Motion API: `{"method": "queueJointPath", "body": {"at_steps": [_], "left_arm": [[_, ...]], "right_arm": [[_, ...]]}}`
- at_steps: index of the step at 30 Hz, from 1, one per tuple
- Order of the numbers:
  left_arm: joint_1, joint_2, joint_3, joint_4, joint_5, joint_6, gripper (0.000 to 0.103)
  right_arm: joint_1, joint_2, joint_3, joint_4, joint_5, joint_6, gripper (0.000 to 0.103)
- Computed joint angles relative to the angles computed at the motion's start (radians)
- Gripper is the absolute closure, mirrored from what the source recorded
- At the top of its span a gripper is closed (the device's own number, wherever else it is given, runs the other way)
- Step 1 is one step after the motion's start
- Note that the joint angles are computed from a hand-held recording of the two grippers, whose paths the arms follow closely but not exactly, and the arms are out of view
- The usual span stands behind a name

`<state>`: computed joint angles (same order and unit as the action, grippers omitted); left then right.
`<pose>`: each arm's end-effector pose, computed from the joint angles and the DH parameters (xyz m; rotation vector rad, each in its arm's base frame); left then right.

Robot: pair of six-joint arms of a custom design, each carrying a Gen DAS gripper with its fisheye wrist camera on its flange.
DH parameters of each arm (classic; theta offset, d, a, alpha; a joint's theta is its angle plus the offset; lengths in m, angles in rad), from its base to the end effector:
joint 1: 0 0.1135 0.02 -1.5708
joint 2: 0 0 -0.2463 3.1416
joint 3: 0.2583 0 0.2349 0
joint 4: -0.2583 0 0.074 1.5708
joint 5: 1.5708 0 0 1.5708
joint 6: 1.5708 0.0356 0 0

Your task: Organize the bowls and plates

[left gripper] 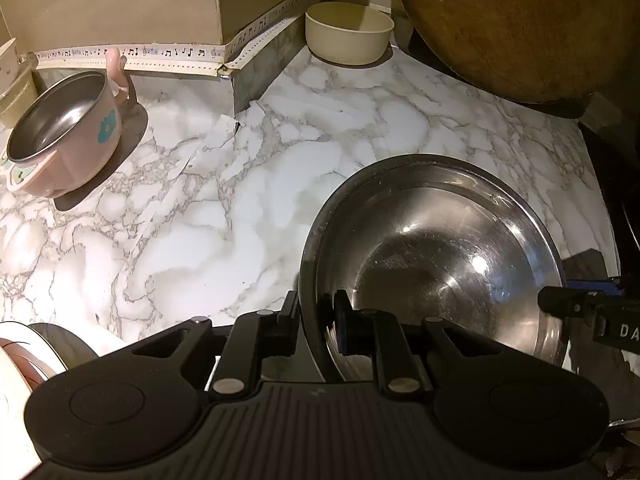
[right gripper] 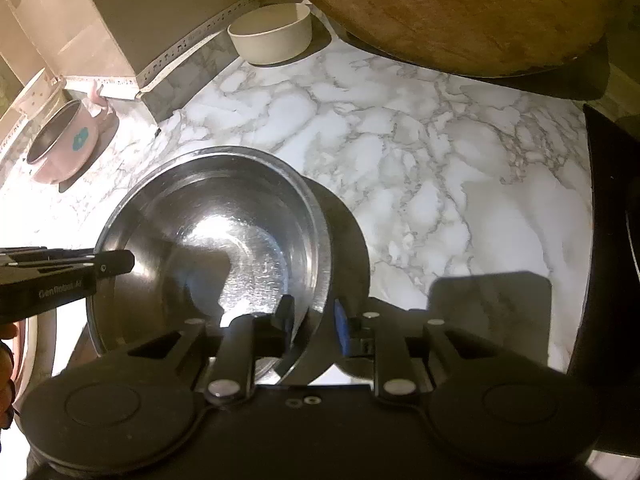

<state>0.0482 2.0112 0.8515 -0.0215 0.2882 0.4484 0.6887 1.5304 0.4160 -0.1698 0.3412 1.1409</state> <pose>0.3120 0.0049 0.0521 0.6090 2.6160 -0.2475 0.1577 0.1144 0.0790 0.6705 2.6153 0.0250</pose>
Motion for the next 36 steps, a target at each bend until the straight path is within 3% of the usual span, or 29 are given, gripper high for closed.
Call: {"method": "queueJointPath", "body": {"at_steps": [4, 6, 8, 16, 19, 23, 26, 29, 36], "left_arm": [[0.01, -0.003, 0.011, -0.029, 0.013, 0.015, 0.079], [0.017, -0.008, 0.01, -0.03, 0.017, 0.016, 0.062], [0.024, -0.023, -0.004, -0.02, 0.024, 0.017, 0.052], [0.066, -0.127, -0.032, -0.05, 0.066, 0.051, 0.051], [0.09, -0.169, -0.029, -0.081, 0.093, 0.054, 0.044], [0.122, -0.219, -0.018, -0.117, 0.12, 0.062, 0.042], [0.151, -0.249, -0.011, -0.113, 0.131, 0.048, 0.04], [0.187, -0.261, 0.019, -0.119, 0.143, 0.045, 0.03], [0.277, -0.216, 0.161, -0.163, 0.173, 0.029, 0.024]], "right_arm": [[0.011, -0.047, -0.005, -0.032, 0.017, -0.014, 0.078], [0.015, -0.061, 0.002, -0.053, 0.028, -0.023, 0.077], [0.021, -0.077, 0.01, -0.08, 0.041, -0.028, 0.077], [0.032, -0.186, 0.029, -0.155, 0.068, -0.066, 0.072], [0.047, -0.205, 0.047, -0.159, 0.077, -0.092, 0.066], [0.048, -0.203, 0.084, -0.142, 0.071, -0.151, 0.059], [0.047, -0.178, 0.126, -0.125, 0.067, -0.205, 0.051], [0.032, -0.134, 0.179, -0.1, 0.053, -0.254, 0.046], [0.001, 0.021, 0.353, -0.021, 0.016, -0.391, 0.028]]}}
